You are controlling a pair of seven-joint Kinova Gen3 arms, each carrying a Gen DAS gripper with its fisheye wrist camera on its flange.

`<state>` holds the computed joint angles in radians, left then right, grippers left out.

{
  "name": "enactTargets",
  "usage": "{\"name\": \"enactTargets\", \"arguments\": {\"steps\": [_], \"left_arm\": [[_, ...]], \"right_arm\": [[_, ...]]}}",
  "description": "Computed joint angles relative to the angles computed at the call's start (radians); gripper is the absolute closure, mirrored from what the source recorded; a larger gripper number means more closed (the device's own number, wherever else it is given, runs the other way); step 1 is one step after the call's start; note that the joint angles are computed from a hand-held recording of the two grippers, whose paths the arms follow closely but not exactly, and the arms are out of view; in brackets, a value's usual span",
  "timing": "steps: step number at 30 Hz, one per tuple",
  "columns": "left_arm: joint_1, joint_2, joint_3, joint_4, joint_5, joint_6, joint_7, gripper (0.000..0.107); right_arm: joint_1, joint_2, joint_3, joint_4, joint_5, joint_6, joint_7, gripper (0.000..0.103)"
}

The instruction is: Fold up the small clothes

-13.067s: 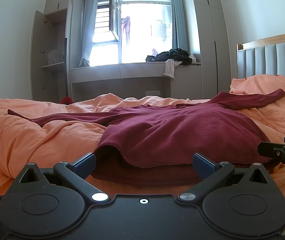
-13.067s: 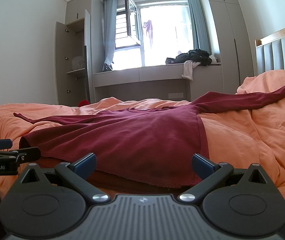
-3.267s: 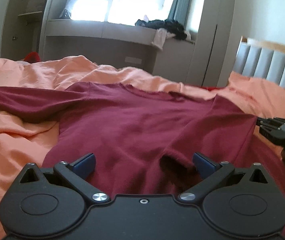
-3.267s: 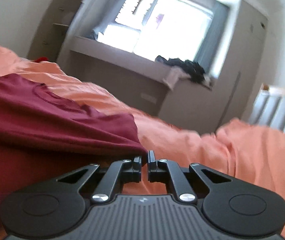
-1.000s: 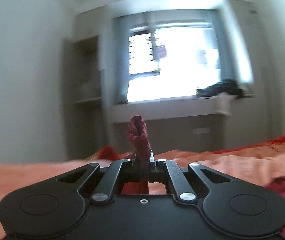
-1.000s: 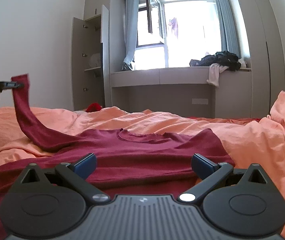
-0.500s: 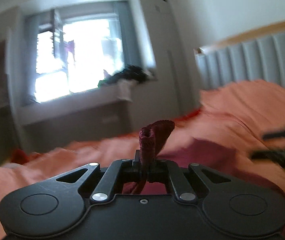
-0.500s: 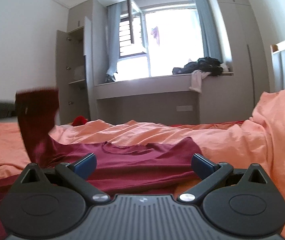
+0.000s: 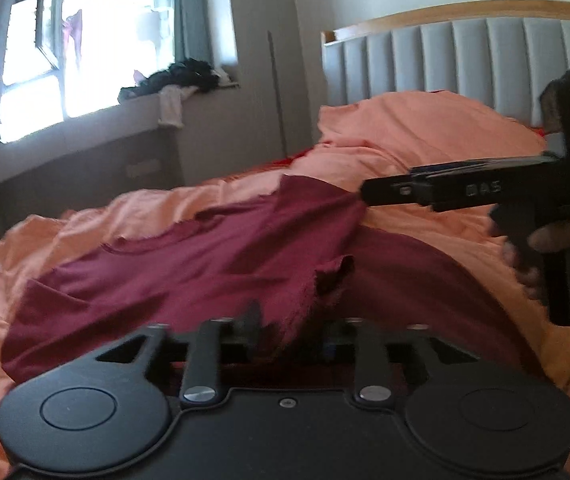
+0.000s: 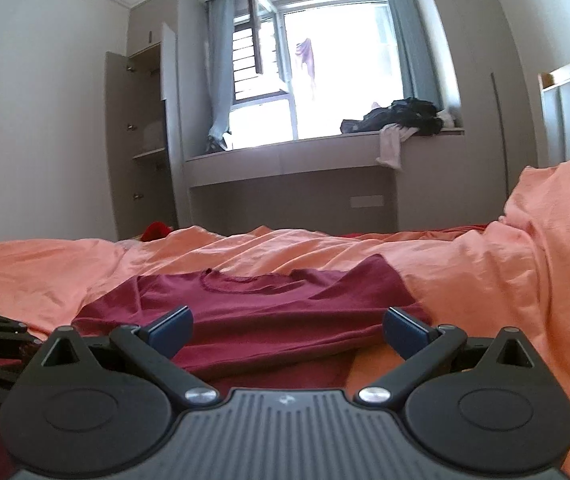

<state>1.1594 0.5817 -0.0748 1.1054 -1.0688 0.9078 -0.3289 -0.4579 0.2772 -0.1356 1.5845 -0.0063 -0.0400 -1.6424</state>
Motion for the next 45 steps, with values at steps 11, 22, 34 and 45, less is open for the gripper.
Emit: {"name": "enactTargets", "arguments": {"steps": [11,22,34,45], "left_arm": [[-0.015,-0.126,0.035,0.092,-0.005,0.179,0.174,0.016],[-0.267,-0.138,0.054,0.080,0.096,0.341,0.252,0.015],[-0.507,-0.158,0.056,0.118,0.370,0.114,0.167,0.096],[-0.472,-0.156,0.035,0.113,0.333,0.169,0.235,0.077]], "right_arm": [[0.172,0.038,-0.260,-0.032,0.066,0.063,0.072,0.000],[0.235,0.061,-0.363,-0.041,0.033,0.085,0.213,0.000],[0.249,0.093,-0.387,-0.075,-0.053,0.144,0.336,0.000],[0.238,0.104,-0.372,-0.092,-0.131,0.170,0.422,0.000]]}}
